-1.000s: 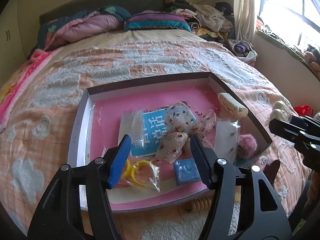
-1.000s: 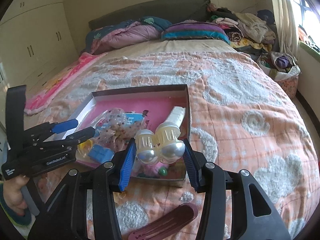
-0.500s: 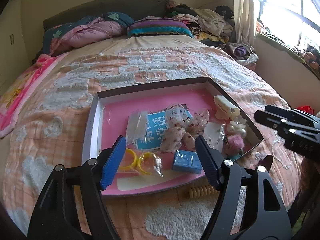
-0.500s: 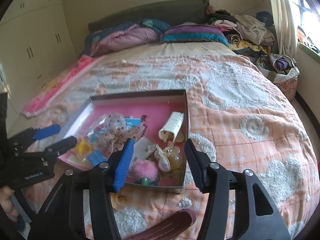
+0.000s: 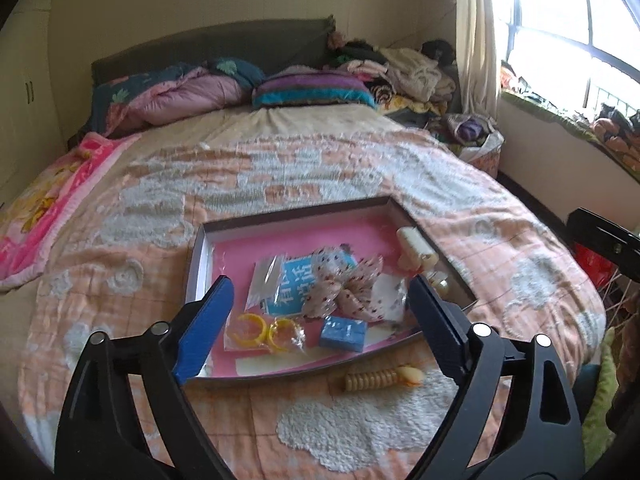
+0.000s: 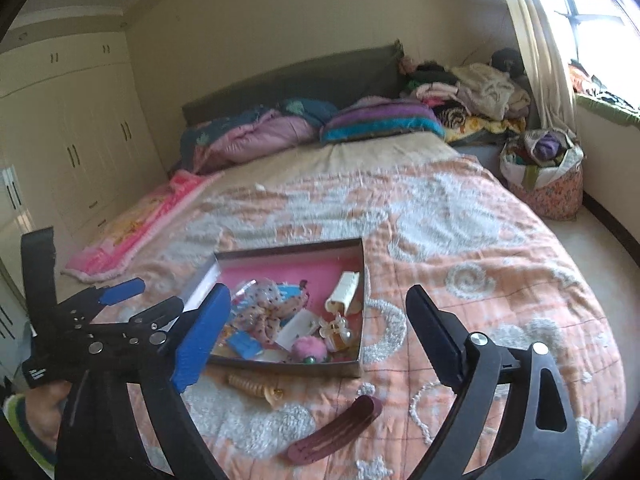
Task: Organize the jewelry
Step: 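Withdraw both open tools from the tray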
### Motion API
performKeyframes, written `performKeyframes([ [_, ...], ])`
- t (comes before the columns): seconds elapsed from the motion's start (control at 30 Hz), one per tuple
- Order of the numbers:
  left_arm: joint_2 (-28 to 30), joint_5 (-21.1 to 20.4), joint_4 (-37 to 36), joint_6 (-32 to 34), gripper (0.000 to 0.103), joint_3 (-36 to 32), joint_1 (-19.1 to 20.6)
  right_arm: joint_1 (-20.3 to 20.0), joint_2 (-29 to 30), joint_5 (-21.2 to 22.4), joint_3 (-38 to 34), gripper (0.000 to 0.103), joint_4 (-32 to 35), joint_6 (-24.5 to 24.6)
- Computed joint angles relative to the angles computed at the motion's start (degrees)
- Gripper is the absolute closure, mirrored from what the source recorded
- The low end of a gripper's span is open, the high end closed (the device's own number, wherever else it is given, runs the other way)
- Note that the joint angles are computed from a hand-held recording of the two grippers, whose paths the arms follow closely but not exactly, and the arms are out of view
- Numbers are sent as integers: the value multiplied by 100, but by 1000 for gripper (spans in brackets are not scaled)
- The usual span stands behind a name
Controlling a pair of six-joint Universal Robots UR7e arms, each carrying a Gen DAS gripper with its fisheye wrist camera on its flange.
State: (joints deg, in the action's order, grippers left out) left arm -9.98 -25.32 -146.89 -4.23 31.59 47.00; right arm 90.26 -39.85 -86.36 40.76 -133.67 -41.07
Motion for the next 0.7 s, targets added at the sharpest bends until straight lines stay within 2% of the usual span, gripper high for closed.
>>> performKeyframes([
  [0.23,9,146,-577,412,10,40,-196,-3,-565,294,636,11,-389,-14],
  [0.47,-64,272,-959,664,10,219,-371,-3,-958,496,1074,10,-604,-83],
  [0.7,-66,391,-1011,738,10,223,-497,-25,-1331,637,1500,10,-784,-182],
])
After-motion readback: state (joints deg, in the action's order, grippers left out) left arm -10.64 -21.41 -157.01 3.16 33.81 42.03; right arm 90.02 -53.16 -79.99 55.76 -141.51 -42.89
